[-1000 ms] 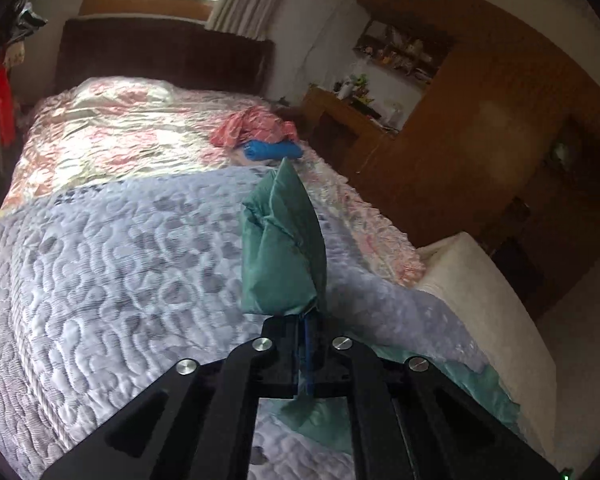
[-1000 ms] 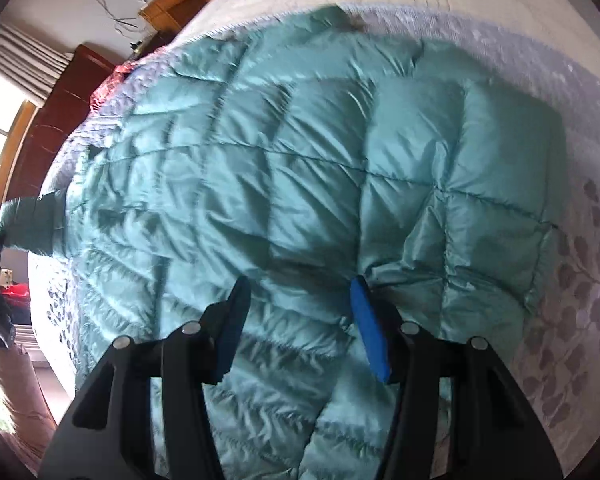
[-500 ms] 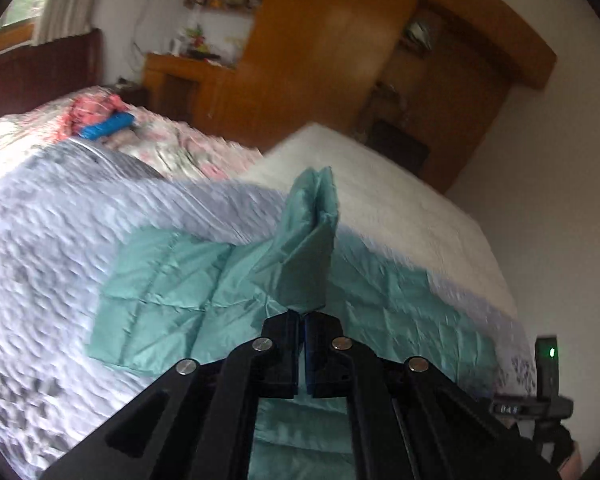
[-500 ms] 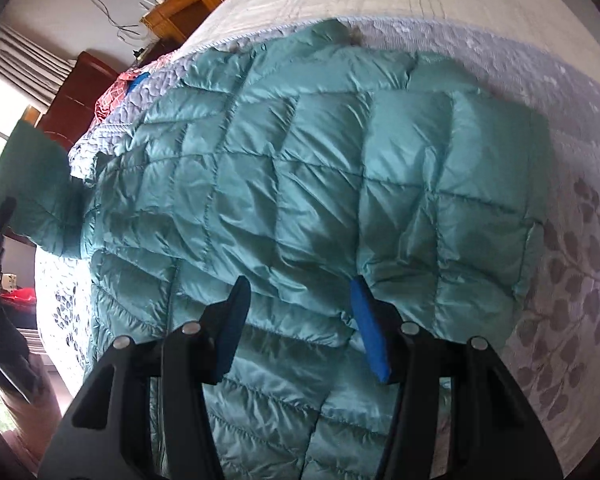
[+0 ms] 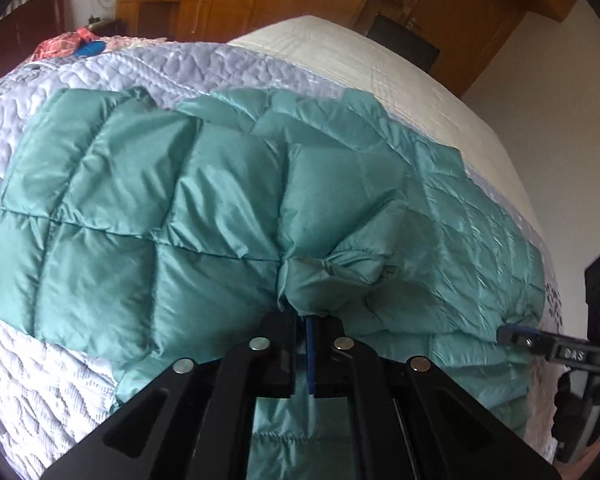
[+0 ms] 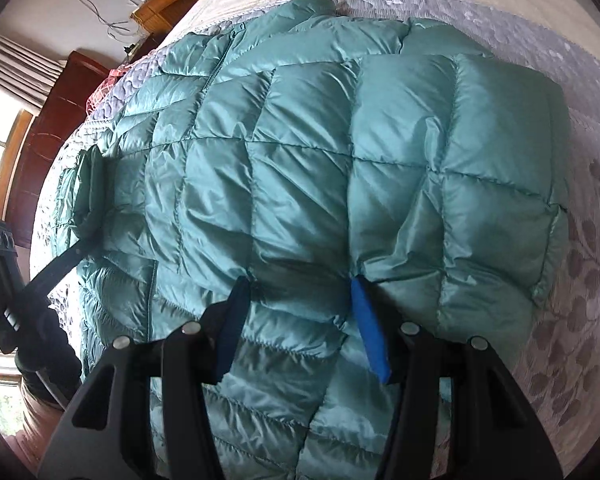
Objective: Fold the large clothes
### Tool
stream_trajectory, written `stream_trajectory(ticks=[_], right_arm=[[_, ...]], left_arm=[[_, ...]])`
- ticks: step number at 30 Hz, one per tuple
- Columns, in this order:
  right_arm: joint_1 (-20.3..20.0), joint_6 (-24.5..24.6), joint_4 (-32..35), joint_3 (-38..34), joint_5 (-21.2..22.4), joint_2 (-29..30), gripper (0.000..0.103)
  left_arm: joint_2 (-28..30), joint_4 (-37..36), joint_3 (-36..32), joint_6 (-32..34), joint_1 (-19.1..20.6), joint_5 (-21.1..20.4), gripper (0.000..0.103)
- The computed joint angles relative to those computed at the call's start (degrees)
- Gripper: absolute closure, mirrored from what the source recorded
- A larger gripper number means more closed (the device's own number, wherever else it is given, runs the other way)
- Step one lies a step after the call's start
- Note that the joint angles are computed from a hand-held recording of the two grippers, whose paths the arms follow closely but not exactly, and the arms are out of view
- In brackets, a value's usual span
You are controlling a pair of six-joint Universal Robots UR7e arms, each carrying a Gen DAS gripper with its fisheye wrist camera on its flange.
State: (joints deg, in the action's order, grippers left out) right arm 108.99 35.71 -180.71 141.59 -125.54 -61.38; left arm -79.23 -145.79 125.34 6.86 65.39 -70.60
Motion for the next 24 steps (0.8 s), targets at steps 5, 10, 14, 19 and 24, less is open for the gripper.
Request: stream_trajectory(ticks=[5, 10, 14, 19, 24], right_arm=[[3.09, -0.36, 1.90, -2.65, -0.26, 0.38, 0.050], [5.41, -4.33, 2.89, -8.26, 2.96, 3.05, 0.048], [5.39, -7.70, 5.07, -14.10, 6.91, 7.00, 0.046], [2.96, -9.92, 7.10, -21.44, 15.08, 13.01, 0.046], [1.59, -10.67, 9.29, -25.78, 17.52, 17.54, 0.063]], left_arm=[[-6.66, 5.76, -0.43, 3.75, 0.64, -6.83, 0.049], [-9.87, 3.46, -2.99, 5.17, 2.91, -4.64, 0.047], [-7.97, -1.05, -4.56, 3.47, 3.71, 8.68, 0.047], [-5.57, -1.31, -7.22, 1.04, 6.97, 14.23, 0.047], [-4.11, 2.24, -8.66, 0.47, 9.16, 12.00, 0.048]])
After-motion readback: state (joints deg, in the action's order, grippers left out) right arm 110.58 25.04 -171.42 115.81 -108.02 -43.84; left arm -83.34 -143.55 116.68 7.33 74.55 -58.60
